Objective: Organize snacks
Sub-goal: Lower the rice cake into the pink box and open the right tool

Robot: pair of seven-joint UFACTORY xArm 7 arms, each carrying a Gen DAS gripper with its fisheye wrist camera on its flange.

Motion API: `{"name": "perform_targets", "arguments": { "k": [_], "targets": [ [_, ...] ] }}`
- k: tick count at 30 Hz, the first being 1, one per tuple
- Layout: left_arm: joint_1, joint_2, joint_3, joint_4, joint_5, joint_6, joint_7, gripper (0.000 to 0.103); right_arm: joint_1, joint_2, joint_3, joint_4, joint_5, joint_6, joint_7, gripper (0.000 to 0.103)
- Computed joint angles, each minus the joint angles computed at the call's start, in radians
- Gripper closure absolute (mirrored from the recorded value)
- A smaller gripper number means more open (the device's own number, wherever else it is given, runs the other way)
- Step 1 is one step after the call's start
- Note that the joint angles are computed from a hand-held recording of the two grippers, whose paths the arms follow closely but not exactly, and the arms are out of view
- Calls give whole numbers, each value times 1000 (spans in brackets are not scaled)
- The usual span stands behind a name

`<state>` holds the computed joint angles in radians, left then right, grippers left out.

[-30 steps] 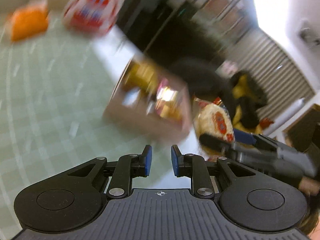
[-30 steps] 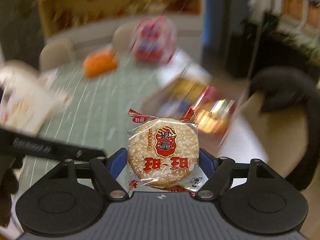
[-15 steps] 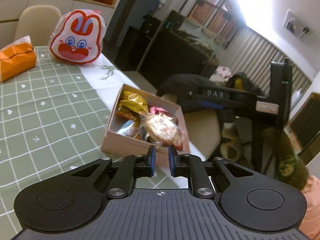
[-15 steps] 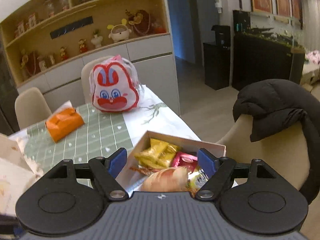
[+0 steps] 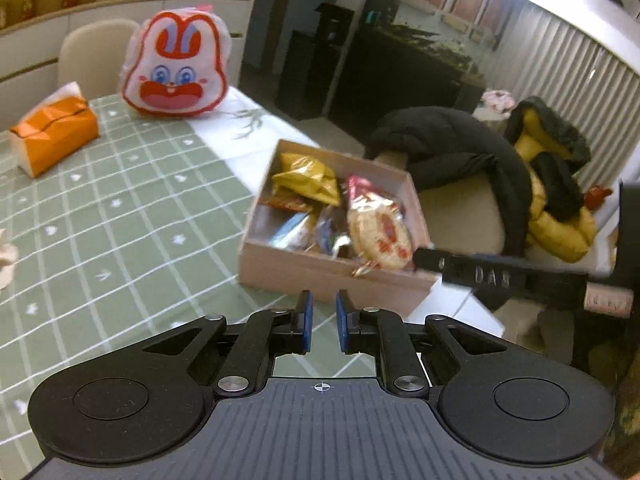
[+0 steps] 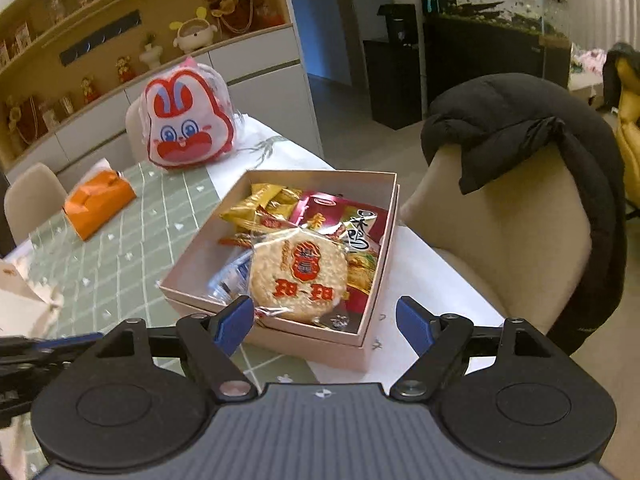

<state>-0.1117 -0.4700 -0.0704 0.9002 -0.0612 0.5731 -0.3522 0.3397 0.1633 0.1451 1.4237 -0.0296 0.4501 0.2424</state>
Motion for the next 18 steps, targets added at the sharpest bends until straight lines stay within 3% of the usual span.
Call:
{"name": "perform_targets", "arguments": {
  "k": [3, 6, 7, 10, 13, 15, 18],
  "targets": [
    [-39, -46, 29, -45, -52, 39, 36, 87, -12, 32, 18, 23, 59, -17, -49, 29],
    [-39, -102, 35, -96, -73, 96, 39, 87, -4, 133, 27, 147, 74, 50, -104, 54],
    [-25, -121, 32, -114, -70, 116, 23, 87, 7, 182, 23, 212, 66, 93, -106, 57],
    [22, -181, 19, -179, -48, 95, -30, 87, 38, 305, 5, 388, 60, 180, -76, 58],
    [37, -238, 30, -249, -46, 17, -46, 87, 62, 388, 2, 515, 58, 205, -69, 58],
    [47, -242, 27, -249, -34, 19, -52, 87, 75, 446, 2, 609, 63, 239, -73, 58],
    [71, -250, -2, -245, 6, 35, -73, 87, 88, 454, -9, 631, 62, 251, -66, 58]
  ]
}}
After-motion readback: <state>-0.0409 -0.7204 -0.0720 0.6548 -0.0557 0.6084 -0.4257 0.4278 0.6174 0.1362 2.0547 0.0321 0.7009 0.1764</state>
